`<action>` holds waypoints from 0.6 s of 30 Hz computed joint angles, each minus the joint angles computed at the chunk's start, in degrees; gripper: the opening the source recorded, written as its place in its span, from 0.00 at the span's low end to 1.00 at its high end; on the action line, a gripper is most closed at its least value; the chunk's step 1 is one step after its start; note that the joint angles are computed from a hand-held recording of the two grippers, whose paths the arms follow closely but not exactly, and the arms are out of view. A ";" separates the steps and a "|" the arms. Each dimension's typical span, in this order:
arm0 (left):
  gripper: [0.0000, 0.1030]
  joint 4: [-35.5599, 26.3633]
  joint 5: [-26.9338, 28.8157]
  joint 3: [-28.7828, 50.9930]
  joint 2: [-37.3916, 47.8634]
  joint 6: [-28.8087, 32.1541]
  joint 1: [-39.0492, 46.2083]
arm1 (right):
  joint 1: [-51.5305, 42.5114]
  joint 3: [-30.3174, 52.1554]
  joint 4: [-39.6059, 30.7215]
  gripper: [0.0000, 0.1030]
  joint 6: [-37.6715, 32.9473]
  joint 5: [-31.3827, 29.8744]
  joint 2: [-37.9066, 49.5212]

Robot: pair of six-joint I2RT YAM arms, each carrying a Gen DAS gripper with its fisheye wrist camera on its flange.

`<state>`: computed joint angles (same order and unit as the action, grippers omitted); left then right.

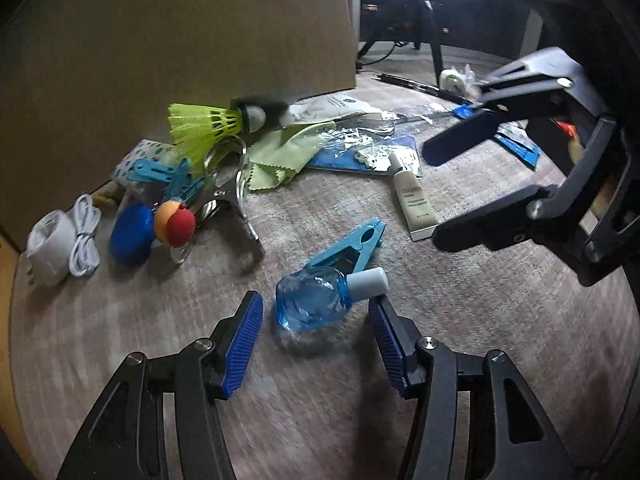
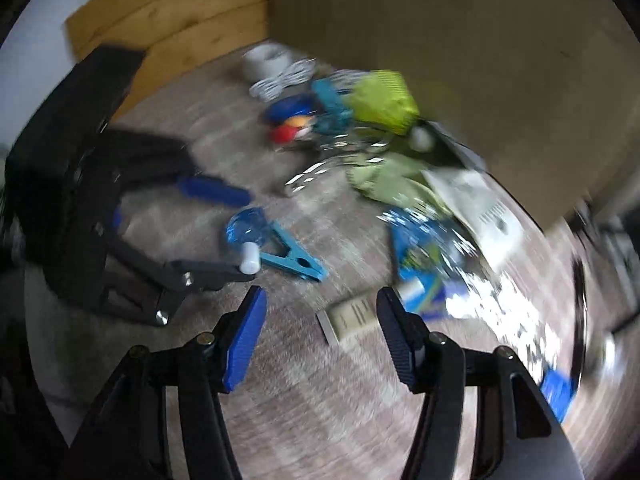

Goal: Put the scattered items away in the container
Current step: 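Grasp the small blue spray bottle with the left tool while the right tool grasps a blue clothespin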

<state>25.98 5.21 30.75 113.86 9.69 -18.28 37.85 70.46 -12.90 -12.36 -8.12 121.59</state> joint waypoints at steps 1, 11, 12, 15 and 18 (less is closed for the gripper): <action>0.52 -0.28 1.11 0.53 0.45 1.09 0.54 | 0.16 1.88 -1.18 0.53 -2.09 -0.07 1.45; 0.46 -2.59 7.15 4.08 2.13 5.98 4.20 | 0.65 12.22 -6.57 0.42 -11.01 -3.76 10.17; 0.44 -2.97 7.72 4.27 2.12 6.27 4.60 | 0.58 12.42 -6.56 0.38 -10.77 -4.17 10.25; 0.38 -3.93 8.50 4.12 1.49 7.20 5.02 | -0.07 13.24 -7.60 0.22 -9.96 -6.91 10.52; 0.36 -4.93 9.46 3.34 0.74 8.52 5.52 | -0.21 12.24 -7.28 0.16 -9.34 -7.24 9.91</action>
